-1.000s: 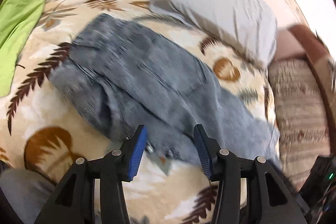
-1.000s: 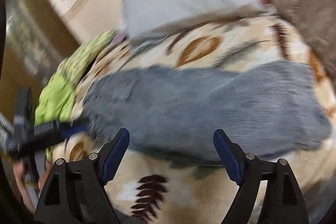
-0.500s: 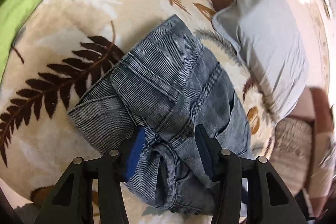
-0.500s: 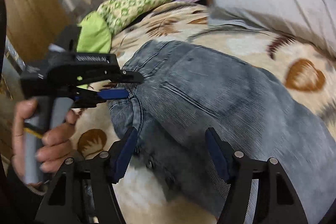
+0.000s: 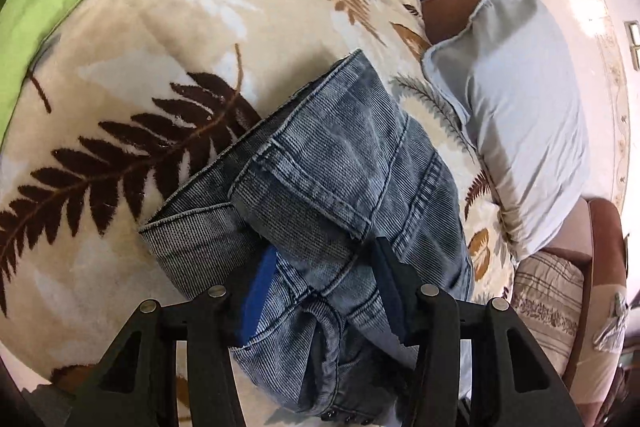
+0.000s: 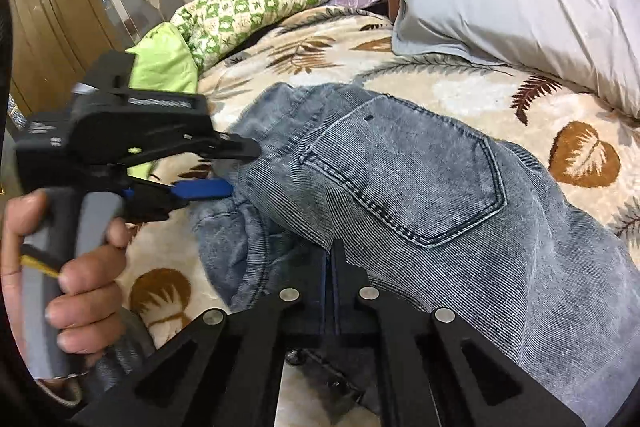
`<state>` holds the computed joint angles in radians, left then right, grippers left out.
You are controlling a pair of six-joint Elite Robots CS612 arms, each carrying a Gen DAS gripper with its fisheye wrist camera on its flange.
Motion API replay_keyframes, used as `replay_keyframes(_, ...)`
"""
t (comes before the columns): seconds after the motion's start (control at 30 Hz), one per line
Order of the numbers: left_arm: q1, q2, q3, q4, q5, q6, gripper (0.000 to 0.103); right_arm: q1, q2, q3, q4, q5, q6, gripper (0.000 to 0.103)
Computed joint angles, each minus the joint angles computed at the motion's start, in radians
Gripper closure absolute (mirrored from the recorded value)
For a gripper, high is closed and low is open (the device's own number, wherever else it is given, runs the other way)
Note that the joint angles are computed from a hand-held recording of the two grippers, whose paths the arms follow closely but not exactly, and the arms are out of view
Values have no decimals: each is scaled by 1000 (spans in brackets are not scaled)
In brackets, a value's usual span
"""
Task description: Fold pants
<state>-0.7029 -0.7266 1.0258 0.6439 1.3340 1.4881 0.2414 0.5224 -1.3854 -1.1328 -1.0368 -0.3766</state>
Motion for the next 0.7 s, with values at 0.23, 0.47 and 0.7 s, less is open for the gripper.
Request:
replay_keyframes(0.23,-12,8,-18,45,-66,-9,86,19,-14,25,93,-62,-70,102)
replay_keyframes(0.47,-86,-55,1,78,-287,131,86,-7,1,-65,52,46,-55,102)
replay_keyframes(0.7,-30,23,-34,183,-26,-49,83,16,48,-63,148,1,-42,97)
